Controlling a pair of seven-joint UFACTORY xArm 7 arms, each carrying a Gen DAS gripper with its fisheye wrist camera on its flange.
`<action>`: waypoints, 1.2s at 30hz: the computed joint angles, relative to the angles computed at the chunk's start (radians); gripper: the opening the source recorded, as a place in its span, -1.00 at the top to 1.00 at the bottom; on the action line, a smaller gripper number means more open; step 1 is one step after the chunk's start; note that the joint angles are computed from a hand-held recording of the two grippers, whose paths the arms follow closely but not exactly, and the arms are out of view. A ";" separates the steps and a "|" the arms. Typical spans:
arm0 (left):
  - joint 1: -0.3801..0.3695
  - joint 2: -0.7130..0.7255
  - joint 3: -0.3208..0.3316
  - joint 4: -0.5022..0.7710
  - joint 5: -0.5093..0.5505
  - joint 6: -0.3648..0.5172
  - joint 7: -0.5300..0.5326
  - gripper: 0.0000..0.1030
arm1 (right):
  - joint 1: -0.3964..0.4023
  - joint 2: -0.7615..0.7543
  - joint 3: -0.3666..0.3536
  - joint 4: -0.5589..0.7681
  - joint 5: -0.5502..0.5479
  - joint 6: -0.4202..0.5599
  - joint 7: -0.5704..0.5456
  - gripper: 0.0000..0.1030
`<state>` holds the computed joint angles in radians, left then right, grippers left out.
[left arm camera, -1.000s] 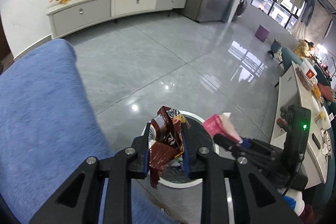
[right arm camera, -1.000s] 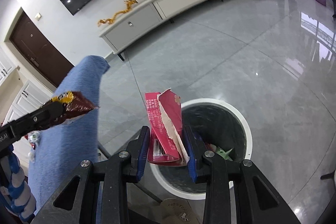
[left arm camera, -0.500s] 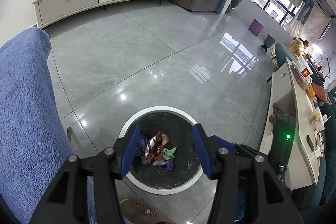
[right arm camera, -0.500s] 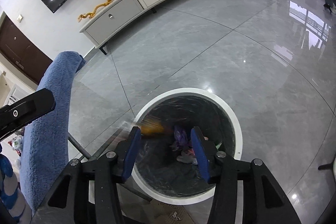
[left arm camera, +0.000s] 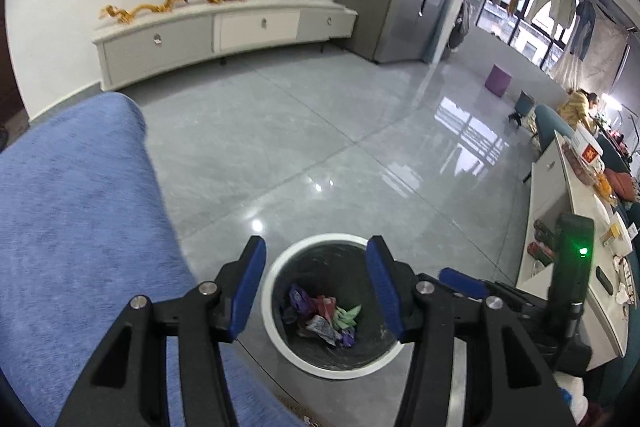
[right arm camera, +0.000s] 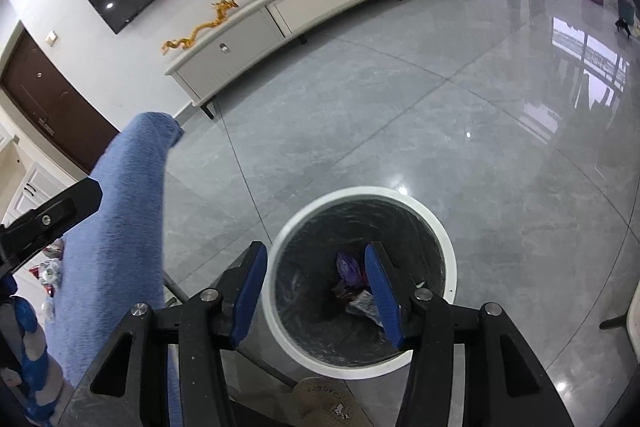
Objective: Collect trash
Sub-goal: 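Return both tools from the bin to the remaining wrappers on the rug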
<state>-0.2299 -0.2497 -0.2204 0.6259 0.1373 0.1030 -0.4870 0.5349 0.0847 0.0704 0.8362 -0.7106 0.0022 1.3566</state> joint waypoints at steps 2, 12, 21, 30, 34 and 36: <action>0.007 -0.050 0.005 -0.031 0.000 -0.001 -0.002 0.02 | 0.014 -0.019 -0.008 0.006 -0.052 0.010 0.044 0.01; 0.181 -0.444 -0.102 -0.210 0.082 0.116 -0.118 -0.08 | -0.023 -0.102 0.161 0.082 -0.211 0.148 0.131 -0.30; 0.217 -0.802 -0.069 -0.355 0.100 0.262 -0.147 -0.31 | 0.036 -0.070 0.234 0.207 -0.266 0.250 0.106 -0.47; 0.238 -1.018 -0.012 -0.448 0.091 0.361 -0.112 -0.35 | 0.138 -0.003 0.218 0.318 -0.319 0.311 0.094 -0.51; 0.243 -1.100 0.011 -0.480 0.078 0.408 -0.092 -0.36 | 0.181 0.025 0.204 0.358 -0.337 0.333 0.095 -0.52; 0.249 -1.136 0.022 -0.494 0.073 0.427 -0.081 -0.36 | 0.196 0.034 0.197 0.373 -0.334 0.340 0.087 -0.52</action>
<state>0.0189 -1.3854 -0.1985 0.1318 0.2107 0.5299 -0.5681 0.7308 0.1189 0.2677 1.2092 -1.0447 0.3427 1.4434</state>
